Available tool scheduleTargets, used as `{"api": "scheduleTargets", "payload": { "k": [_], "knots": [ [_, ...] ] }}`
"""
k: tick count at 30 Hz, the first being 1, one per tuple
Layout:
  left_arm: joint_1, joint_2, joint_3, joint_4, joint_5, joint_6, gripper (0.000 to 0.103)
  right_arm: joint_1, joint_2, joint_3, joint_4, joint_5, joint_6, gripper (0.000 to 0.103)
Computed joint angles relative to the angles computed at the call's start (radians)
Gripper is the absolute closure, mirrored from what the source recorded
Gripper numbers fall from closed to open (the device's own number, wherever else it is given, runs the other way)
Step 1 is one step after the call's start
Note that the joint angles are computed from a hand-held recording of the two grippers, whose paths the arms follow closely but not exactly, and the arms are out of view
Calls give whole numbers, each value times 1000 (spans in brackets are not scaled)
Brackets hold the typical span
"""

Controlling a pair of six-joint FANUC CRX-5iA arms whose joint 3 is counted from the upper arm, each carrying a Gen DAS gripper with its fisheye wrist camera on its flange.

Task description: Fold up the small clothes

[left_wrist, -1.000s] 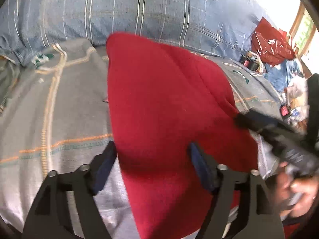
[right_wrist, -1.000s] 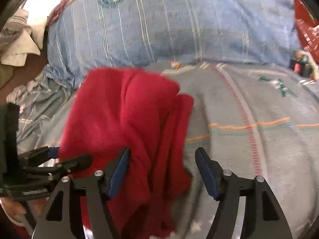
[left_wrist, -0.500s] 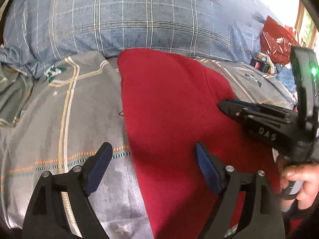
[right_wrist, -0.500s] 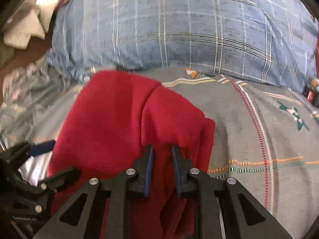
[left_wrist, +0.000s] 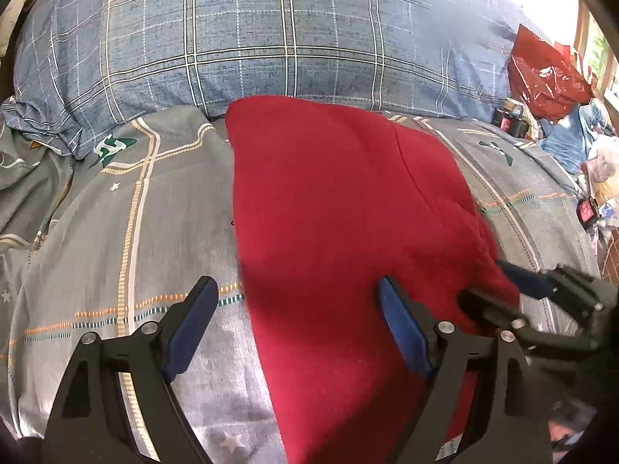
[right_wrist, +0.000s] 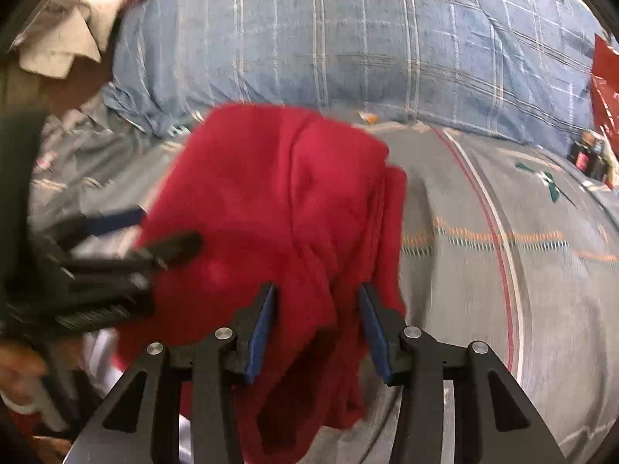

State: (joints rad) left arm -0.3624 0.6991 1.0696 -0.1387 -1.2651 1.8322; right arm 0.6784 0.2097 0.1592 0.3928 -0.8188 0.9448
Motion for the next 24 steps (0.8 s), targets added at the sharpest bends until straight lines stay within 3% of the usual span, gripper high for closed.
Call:
{"api": "scheduleTargets", "payload": {
  "k": [6, 7, 10, 13, 24],
  "knots": [
    [-16, -13, -1, -34, -17, 34, 18, 12, -30, -31, 30, 17, -49, 55],
    [-17, -24, -16, -37, -8, 37, 18, 14, -45, -44, 40, 31, -71, 51],
    [-20, -54, -52, -52, 13, 57, 18, 31, -86, -99, 151, 73, -189, 21],
    [-22, -84, -81, -65, 28, 81, 17, 47, -96, -121, 246, 57, -259, 19],
    [-33, -197, -192, -148, 113, 153, 7, 68, -109, -124, 323, 67, -322, 18]
  ]
}}
